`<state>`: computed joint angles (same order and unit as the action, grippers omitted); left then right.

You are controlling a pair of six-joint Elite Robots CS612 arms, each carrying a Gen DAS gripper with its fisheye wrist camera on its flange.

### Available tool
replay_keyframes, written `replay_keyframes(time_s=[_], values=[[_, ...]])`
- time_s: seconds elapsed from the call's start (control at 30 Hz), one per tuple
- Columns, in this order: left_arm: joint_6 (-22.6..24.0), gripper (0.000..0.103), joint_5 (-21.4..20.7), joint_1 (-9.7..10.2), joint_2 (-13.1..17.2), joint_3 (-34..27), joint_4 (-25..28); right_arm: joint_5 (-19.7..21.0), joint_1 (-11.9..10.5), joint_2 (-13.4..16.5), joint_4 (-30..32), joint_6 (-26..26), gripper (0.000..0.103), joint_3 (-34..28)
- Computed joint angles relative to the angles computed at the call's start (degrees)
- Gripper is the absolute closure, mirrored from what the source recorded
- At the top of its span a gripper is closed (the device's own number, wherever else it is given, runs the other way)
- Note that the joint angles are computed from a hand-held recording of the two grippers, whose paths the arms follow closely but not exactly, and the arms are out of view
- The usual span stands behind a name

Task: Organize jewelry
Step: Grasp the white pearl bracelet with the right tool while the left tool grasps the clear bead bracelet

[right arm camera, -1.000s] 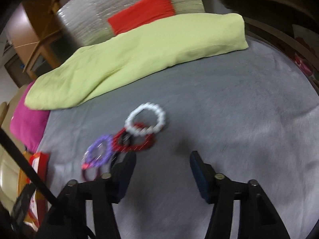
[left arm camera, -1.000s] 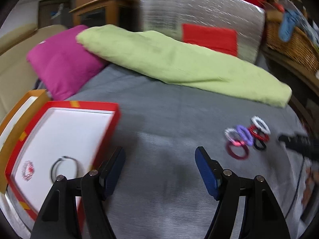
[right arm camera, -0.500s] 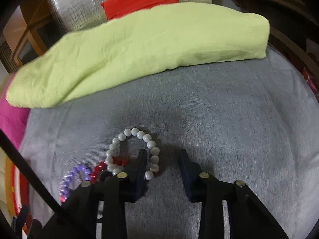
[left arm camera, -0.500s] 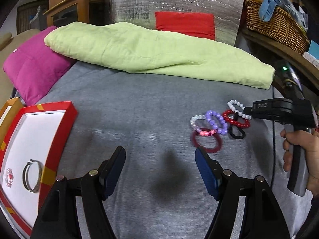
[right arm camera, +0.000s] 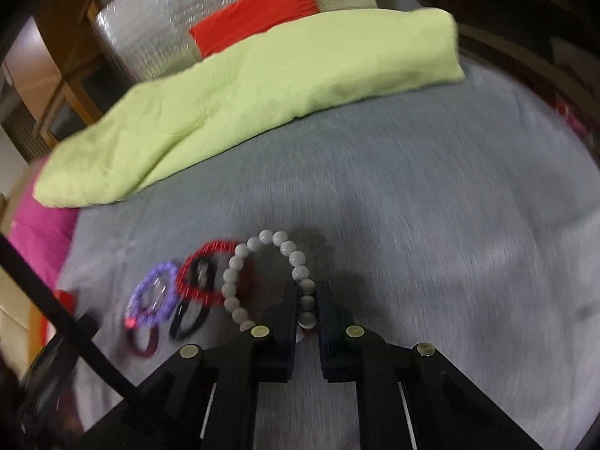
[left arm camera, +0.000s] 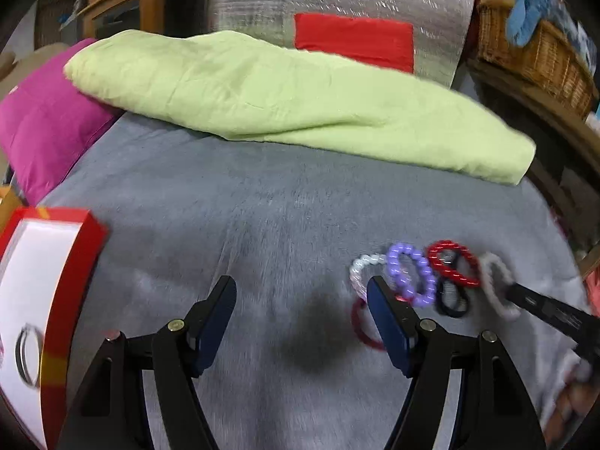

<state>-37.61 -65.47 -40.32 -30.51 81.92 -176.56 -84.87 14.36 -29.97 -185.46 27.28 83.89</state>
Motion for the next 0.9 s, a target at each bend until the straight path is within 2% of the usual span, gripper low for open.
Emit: replay_keyframes(time_s=[0.03, 0.13, 0.2, 0.23, 0.27, 0.3, 0.33, 0.37, 0.5, 0.7, 0.9], values=[[-0.2, 0.030, -1.5, 0.47, 0.4, -0.9, 0.9, 1.1, -0.1, -0.3, -1.0, 0.4, 0.093, 0.5], [-2.3, 0.030, -5.0, 1.18, 1.1, -1.8, -0.4, -0.1, 0.4, -0.7, -3.3, 0.0, 0.093, 0.9], [-1.2, 0.032, -5.6, 1.12, 1.9, -3.4, 0.6, 0.7, 0.4, -0.7, -3.7, 0.4, 0.093, 1.3], [0.0, 0.037, -5.3, 0.92, 2.3, -4.1, 1.6, 0.7, 0.4, -0.7, -3.6, 0.3, 0.093, 1.3], [1.3, 0.053, -5.6, 0.81, 2.6, -4.8, 3.1, 0.2, 0.5, -0.7, -3.3, -0.1, 0.093, 1.3], [2.1, 0.062, -5.6, 0.68, 2.7, -5.3, 4.6, 0.2, 0.5, -0.7, -3.5, 0.1, 0.093, 1.5], [2.7, 0.071, -3.7, 0.39, 2.8, -5.4, 5.2, 0.5, 0.3, -0.8, -4.0, 0.3, 0.093, 1.9], [2.8, 0.095, -2.8, 0.27, 2.7, -5.3, 5.5, 0.5, 0.3, -0.9, -4.4, 0.3, 0.093, 2.2], [2.0, 0.096, -3.8, 0.56, 2.0, -3.9, 3.6, 0.9, 0.4, -0.7, -6.0, 0.0, 0.093, 2.2], [4.4, 0.096, -2.0, -0.34, -0.1, 0.3, -4.8, 3.7, 0.1, -1.1, -10.6, 2.2, 0.093, 3.8], [6.6, 0.096, -1.3, -1.55, -1.3, 2.7, -7.9, 5.0, 0.5, -1.5, -13.9, 3.0, 0.093, 5.3]])
